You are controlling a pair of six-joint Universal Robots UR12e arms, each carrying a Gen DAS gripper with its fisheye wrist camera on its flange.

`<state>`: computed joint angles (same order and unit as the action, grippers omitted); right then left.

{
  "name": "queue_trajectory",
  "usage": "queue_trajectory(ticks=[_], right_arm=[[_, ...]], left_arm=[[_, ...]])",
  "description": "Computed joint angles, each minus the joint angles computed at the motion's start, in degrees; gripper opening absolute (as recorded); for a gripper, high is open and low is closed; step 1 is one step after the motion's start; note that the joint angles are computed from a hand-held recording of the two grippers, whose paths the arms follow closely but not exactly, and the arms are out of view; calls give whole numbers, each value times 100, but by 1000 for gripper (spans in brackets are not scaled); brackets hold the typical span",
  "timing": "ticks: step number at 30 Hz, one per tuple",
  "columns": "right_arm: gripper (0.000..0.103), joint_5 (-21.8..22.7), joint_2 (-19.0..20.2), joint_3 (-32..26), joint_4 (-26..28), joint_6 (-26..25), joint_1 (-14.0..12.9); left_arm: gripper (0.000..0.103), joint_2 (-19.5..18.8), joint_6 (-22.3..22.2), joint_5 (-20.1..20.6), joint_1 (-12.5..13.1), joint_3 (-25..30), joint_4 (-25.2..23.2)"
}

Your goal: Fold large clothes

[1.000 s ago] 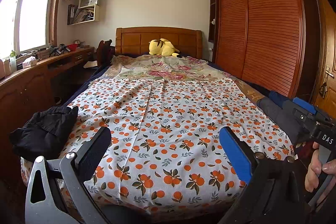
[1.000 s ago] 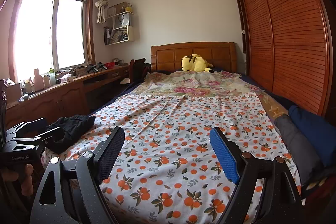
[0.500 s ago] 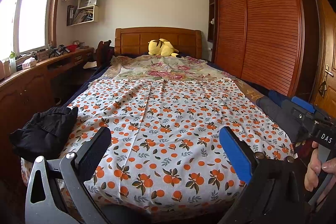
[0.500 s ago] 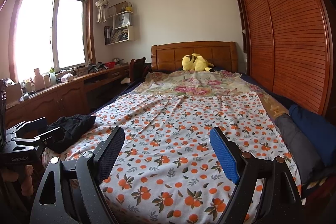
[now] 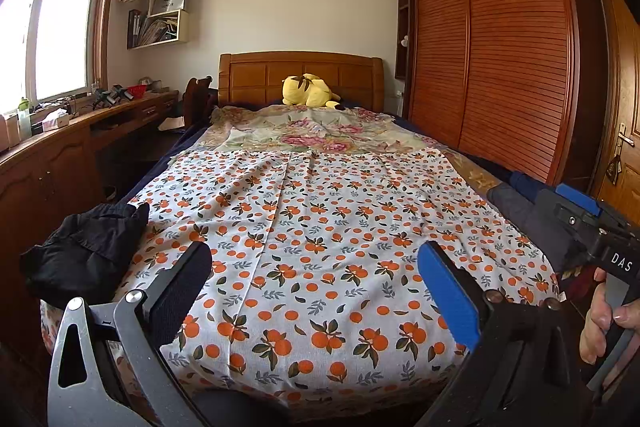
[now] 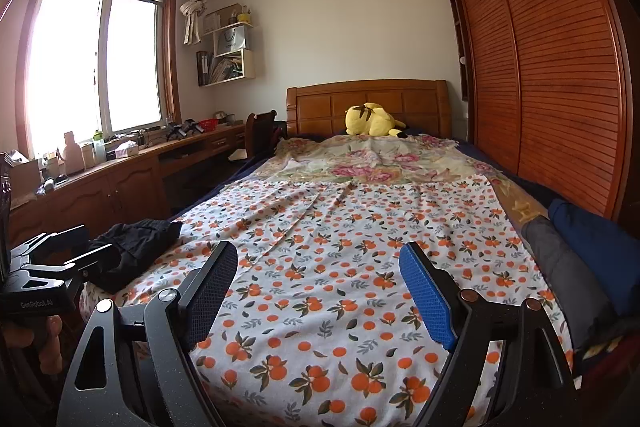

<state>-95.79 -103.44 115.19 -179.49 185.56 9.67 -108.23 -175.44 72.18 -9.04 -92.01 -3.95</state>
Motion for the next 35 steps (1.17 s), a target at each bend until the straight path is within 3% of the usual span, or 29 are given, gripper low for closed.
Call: queue_trajectory(ticks=[35], right_arm=[[85, 6, 2, 16, -24, 28, 7]], left_arm=[[103, 37, 103, -80, 16, -57, -80]])
